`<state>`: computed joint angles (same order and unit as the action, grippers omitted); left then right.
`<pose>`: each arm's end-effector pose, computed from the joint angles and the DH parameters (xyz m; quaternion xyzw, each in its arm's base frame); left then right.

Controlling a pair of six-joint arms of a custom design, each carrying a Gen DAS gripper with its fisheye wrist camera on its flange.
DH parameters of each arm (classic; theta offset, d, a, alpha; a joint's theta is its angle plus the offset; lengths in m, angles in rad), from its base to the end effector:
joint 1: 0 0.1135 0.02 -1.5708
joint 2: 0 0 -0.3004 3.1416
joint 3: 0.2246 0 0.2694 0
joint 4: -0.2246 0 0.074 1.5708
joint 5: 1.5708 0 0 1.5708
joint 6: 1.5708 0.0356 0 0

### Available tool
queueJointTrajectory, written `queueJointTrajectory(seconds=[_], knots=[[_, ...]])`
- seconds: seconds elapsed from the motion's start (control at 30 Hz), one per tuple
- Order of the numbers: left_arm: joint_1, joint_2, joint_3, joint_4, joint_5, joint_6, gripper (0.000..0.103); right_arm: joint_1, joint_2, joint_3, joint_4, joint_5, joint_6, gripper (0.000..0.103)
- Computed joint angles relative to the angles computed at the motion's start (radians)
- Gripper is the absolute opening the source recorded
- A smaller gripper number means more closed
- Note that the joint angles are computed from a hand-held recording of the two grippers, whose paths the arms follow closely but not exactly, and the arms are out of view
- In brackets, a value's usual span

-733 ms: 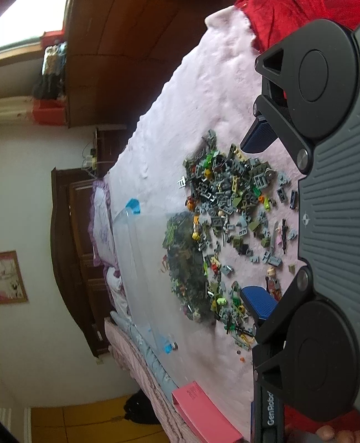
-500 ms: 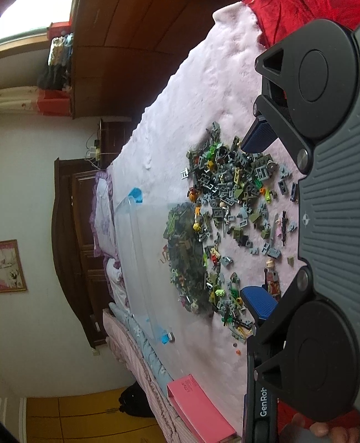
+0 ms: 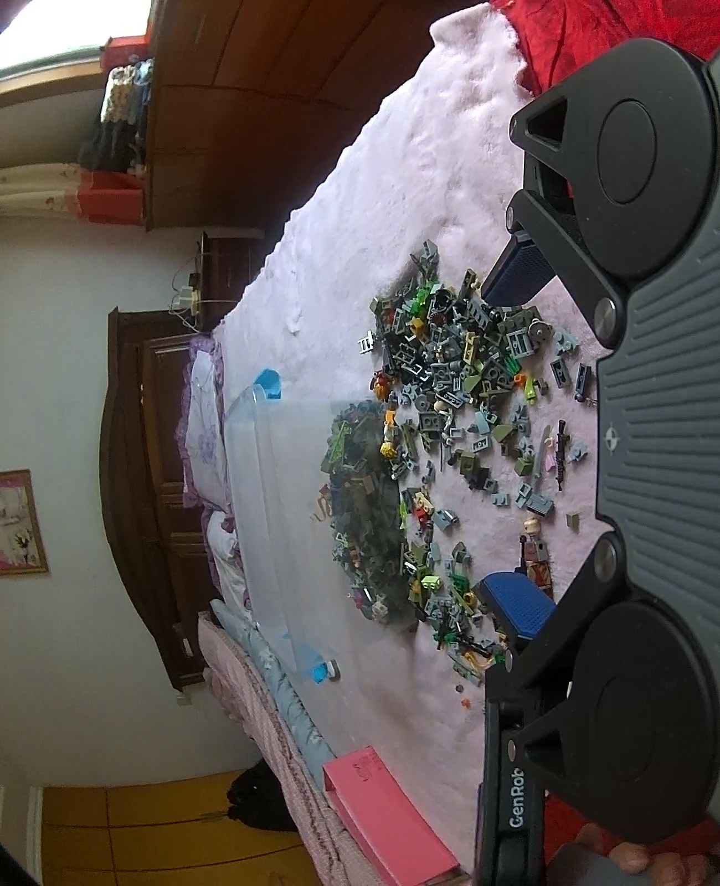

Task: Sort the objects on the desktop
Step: 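Move both grippers open toward the scattered Lego pile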

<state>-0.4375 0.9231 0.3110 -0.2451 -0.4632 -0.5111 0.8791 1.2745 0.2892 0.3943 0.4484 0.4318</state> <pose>0.1494 -0.0523 0.1712 -0.1137 0.9084 0.0361 0.4007 0.1494 0.1561 0.1560 -0.0888 0.8621 0.1241 0.4833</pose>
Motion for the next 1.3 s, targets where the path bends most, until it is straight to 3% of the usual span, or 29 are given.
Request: queueJointTrajectory(seconds=[0.5, 0.7, 1.3], knots=[[-0.041, 0.012, 0.001, 0.009, -0.031, 0.016, 0.103, 0.007, -0.004, -0.004, -0.002, 0.009, -0.009, 0.103], [-0.001, -0.008, -0.01, 0.023, 0.034, 0.025, 0.103, 0.007, 0.002, -0.002, -0.001, 0.006, -0.013, 0.103], [0.037, 0.007, -0.036, 0.055, 0.083, 0.068, 0.103, 0.002, 0.046, -0.004, 0.029, -0.024, -0.025, 0.103]])
